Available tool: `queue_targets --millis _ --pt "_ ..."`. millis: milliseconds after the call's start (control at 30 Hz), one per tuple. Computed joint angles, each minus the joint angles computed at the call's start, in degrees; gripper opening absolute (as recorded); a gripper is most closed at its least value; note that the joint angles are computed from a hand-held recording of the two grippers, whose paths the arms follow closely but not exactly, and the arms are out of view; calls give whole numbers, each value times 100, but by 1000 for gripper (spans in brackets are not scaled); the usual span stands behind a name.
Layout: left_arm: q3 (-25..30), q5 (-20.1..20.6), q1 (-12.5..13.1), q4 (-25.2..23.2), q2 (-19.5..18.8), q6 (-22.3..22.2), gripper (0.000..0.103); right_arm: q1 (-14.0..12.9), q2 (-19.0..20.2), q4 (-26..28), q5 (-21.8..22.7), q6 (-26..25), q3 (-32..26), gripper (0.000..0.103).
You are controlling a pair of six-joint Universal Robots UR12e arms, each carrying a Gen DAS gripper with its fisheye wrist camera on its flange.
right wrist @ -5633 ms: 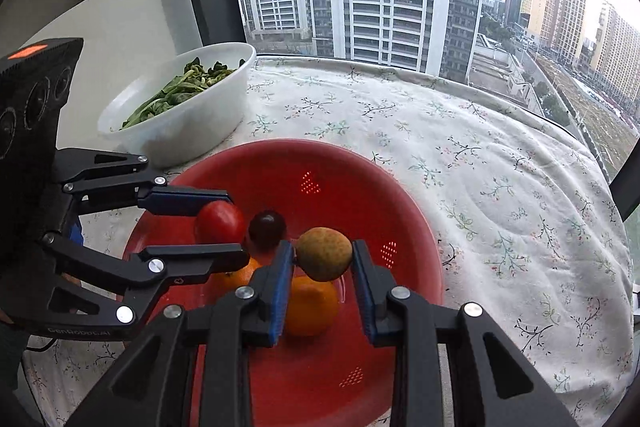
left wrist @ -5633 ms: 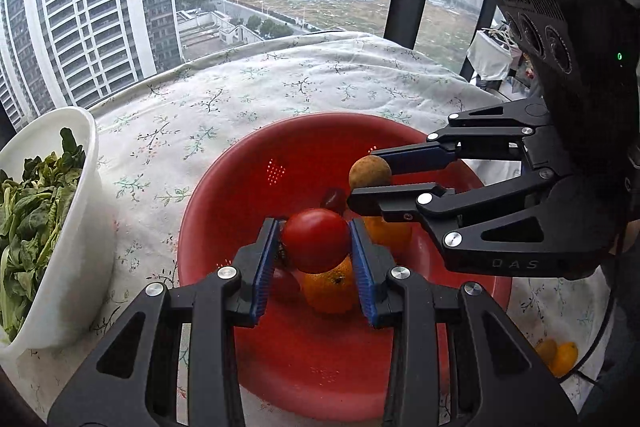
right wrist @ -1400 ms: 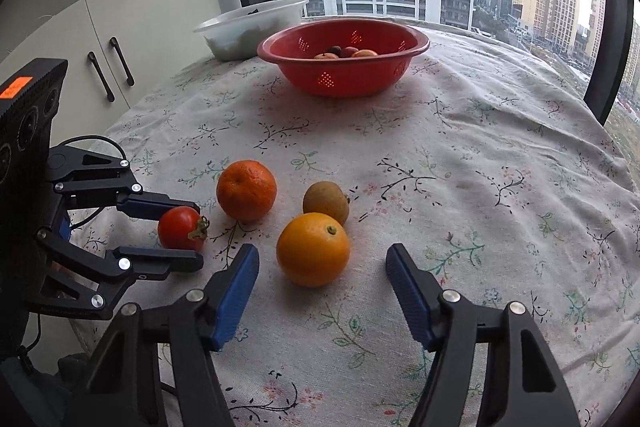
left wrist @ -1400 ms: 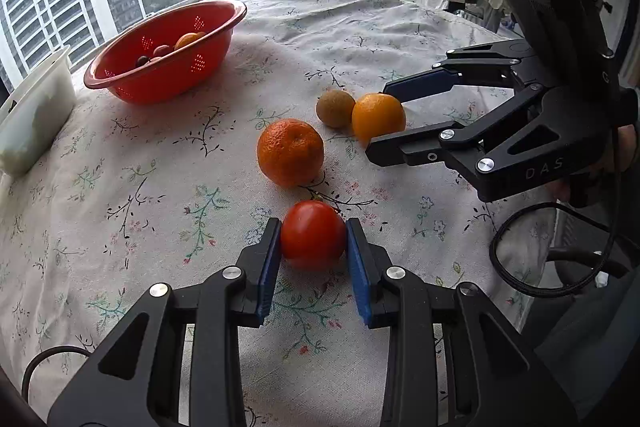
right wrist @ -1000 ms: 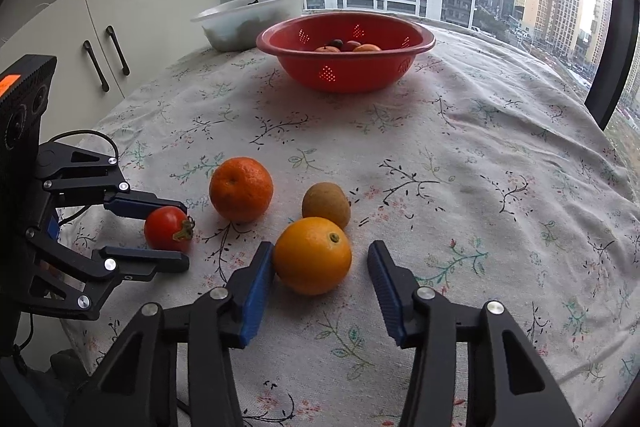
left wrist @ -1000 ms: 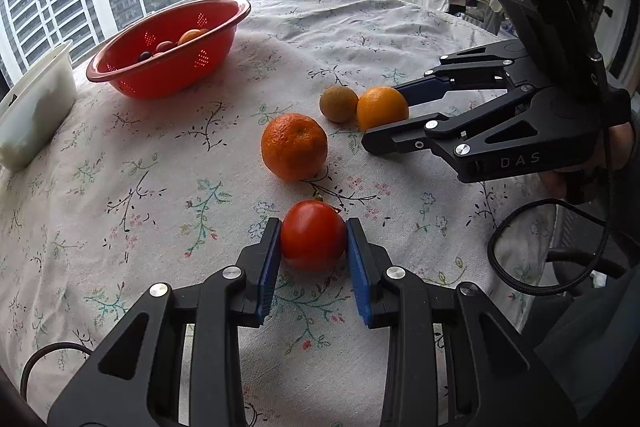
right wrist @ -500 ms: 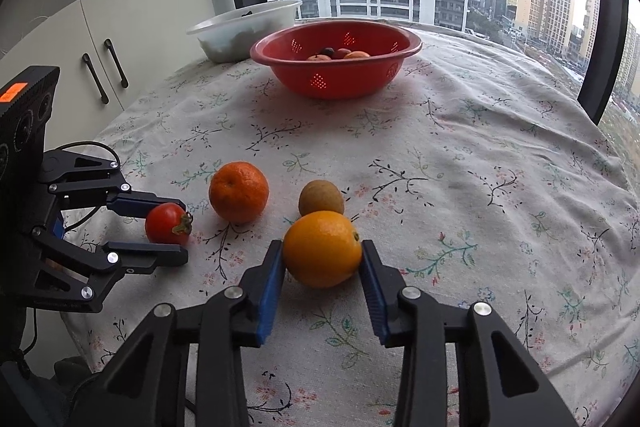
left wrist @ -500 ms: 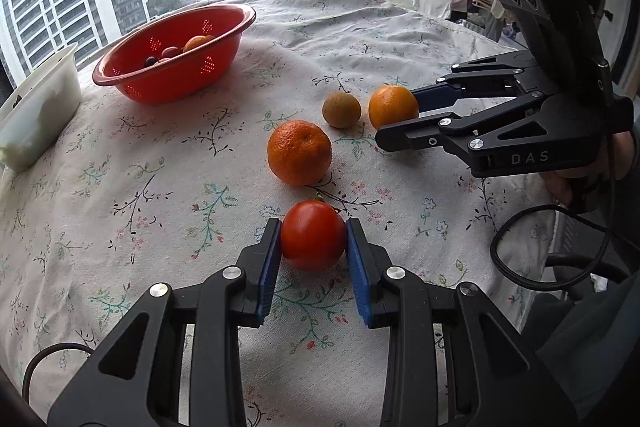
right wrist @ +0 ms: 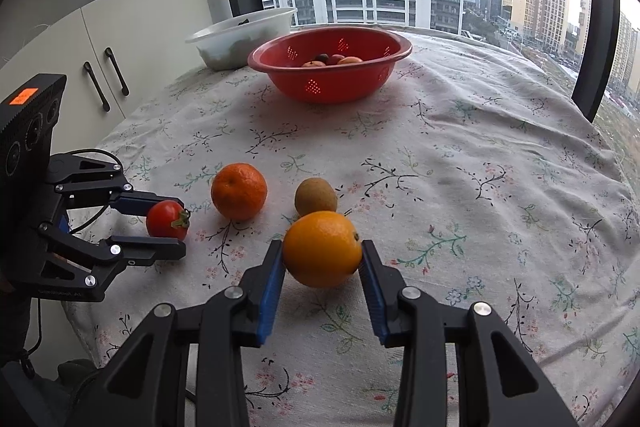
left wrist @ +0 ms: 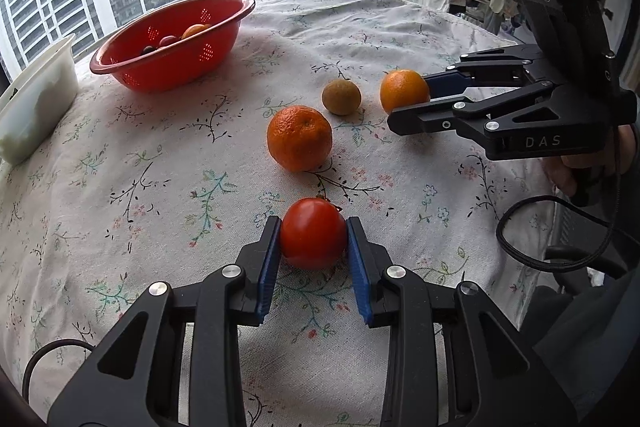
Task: Organize fruits
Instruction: 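Lift the tomato and orange and carry them over the red colander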
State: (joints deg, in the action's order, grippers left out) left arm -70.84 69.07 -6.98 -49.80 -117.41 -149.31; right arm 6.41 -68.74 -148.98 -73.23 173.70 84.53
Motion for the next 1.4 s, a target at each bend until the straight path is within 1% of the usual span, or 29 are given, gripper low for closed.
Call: queue_targets --millis 367,533,667,833,1033,1167,1267,1400 --pt "-51 40 -10 87 13 1 30 -1 -8 -35 36 -9 37 40" --pt "-51 -21 19 111 22 -20 30 -6 -15 -64 25 -6 39 40" --pt "14 -113 79 172 10 -104 30 -11 -13 -64 4 -28 21 40" --pt "213 -256 214 284 -47 -312 30 -44 -9 -66 -28 -36 -24 40" --pt "576 -306 371 460 -192 -573 30 -133 9 -109 -158 41 -159 40" --pt "963 -330 441 509 -366 -728 30 -200 91 -105 -311 58 -385 40" --pt "1409 -301 450 454 -587 -768 30 -241 190 -90 -388 30 -637 40" --pt "2162 -252 417 198 -976 -762 30 -239 384 -45 -467 -55 -1082 40"
